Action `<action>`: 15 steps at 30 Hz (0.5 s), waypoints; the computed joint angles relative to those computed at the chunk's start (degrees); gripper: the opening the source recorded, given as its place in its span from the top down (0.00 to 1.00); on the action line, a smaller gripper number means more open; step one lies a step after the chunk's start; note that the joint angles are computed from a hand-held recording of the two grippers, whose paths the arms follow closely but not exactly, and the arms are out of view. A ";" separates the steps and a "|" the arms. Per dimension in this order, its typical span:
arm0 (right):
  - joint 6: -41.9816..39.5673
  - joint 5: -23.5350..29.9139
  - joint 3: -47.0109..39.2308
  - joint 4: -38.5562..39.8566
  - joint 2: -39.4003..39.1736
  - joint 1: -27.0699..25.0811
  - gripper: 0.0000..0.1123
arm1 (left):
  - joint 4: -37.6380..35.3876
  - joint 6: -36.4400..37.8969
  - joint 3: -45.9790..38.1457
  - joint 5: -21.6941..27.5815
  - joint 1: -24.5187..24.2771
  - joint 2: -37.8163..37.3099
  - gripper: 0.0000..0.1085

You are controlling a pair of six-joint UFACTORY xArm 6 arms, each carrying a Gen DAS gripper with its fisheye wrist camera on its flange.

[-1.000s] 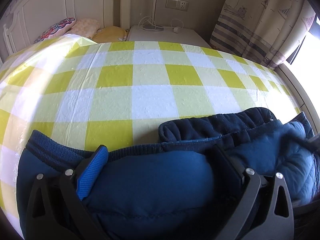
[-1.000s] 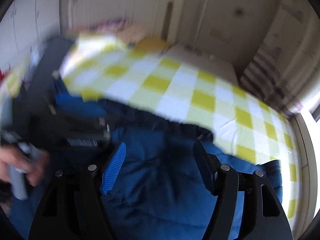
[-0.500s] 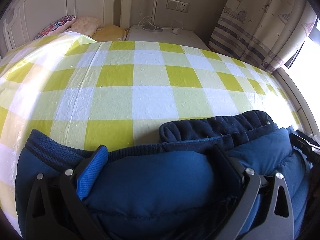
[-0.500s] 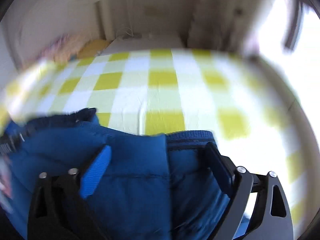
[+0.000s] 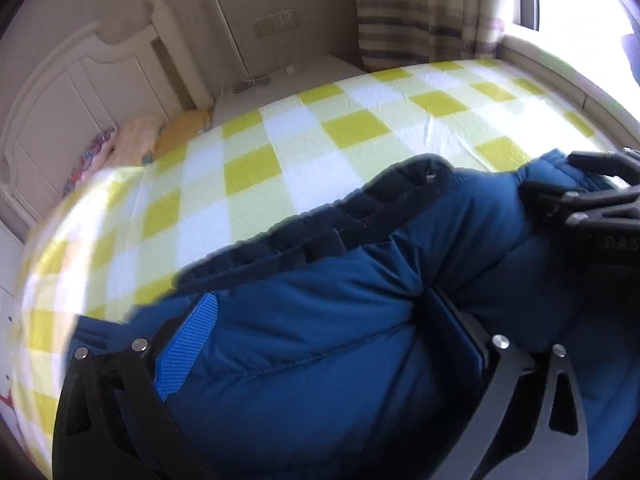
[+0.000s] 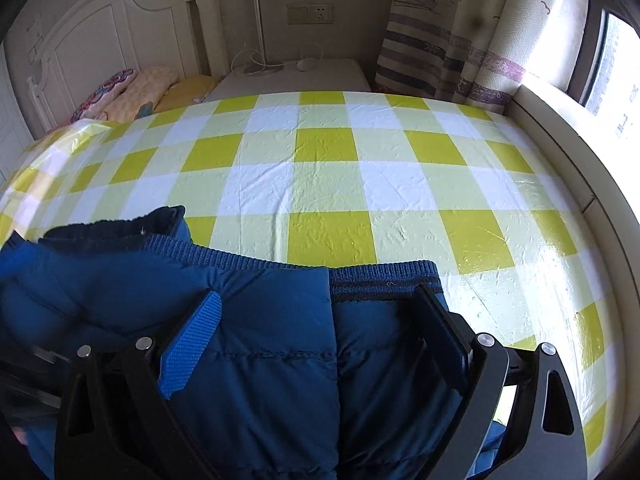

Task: Fold large clothes

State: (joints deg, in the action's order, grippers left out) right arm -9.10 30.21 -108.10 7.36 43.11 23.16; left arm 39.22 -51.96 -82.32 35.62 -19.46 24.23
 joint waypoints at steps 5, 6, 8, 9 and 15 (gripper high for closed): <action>0.31 0.07 -0.31 -0.64 0.27 0.08 0.21 | -3.32 1.09 7.58 -6.10 3.79 -6.47 0.07; -0.26 0.00 -0.21 0.24 0.22 -0.03 0.21 | -0.09 -2.88 9.50 -5.83 4.86 -8.65 0.07; -0.93 0.12 -0.34 1.38 0.32 -0.15 0.21 | 0.91 -6.66 14.42 -8.65 8.49 -12.67 0.07; -0.99 0.15 -0.38 1.49 0.34 -0.16 0.21 | -0.49 -7.22 16.70 -9.59 10.62 -14.13 0.07; -0.54 -0.27 0.21 0.95 -0.02 -0.08 0.21 | -25.29 5.44 27.71 -24.59 18.16 -15.99 0.07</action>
State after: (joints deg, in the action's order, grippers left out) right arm -9.64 29.94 -107.89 8.31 43.09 23.08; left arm 13.93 -46.52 -54.60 11.03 -1.30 8.24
